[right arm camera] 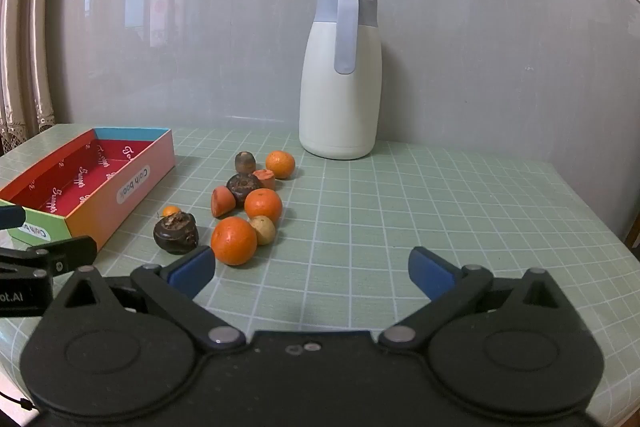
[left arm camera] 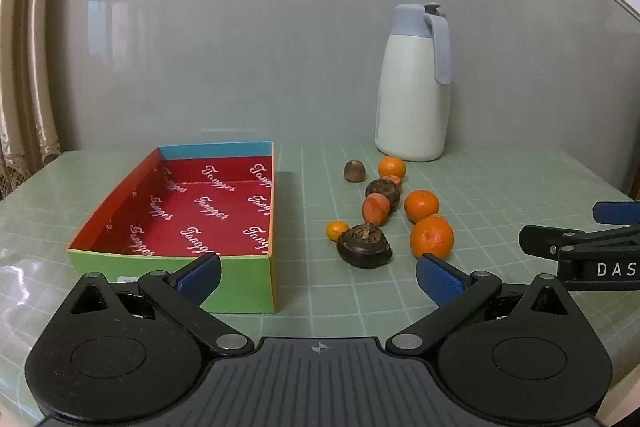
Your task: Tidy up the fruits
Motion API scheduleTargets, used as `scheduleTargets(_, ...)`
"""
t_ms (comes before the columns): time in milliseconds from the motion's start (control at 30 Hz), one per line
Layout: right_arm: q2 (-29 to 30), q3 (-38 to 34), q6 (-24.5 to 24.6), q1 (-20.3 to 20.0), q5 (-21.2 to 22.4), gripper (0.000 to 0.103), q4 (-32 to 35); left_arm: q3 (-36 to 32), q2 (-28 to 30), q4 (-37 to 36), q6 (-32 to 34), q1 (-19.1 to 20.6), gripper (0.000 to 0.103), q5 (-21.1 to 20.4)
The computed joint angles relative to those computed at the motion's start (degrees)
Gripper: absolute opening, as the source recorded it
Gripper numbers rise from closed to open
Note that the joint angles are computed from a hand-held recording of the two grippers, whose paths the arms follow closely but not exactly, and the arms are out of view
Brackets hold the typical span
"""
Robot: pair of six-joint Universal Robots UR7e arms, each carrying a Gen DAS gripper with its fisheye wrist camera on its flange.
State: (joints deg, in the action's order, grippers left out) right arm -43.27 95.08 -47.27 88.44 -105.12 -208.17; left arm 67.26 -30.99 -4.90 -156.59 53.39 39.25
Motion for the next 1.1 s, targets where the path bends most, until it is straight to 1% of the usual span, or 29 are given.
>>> scheduleTargets(1000,-0.1,0.0,-0.3,0.0,-0.1,0.103,0.0,0.7,-0.3,0.0,-0.5,-0.2,0.103,0.1)
scheduleTargets(1100,0.0,-0.1,-0.4,0.0,-0.1,0.103,0.0,-0.3,0.2,0.3,-0.5,0.0,0.103,0.1)
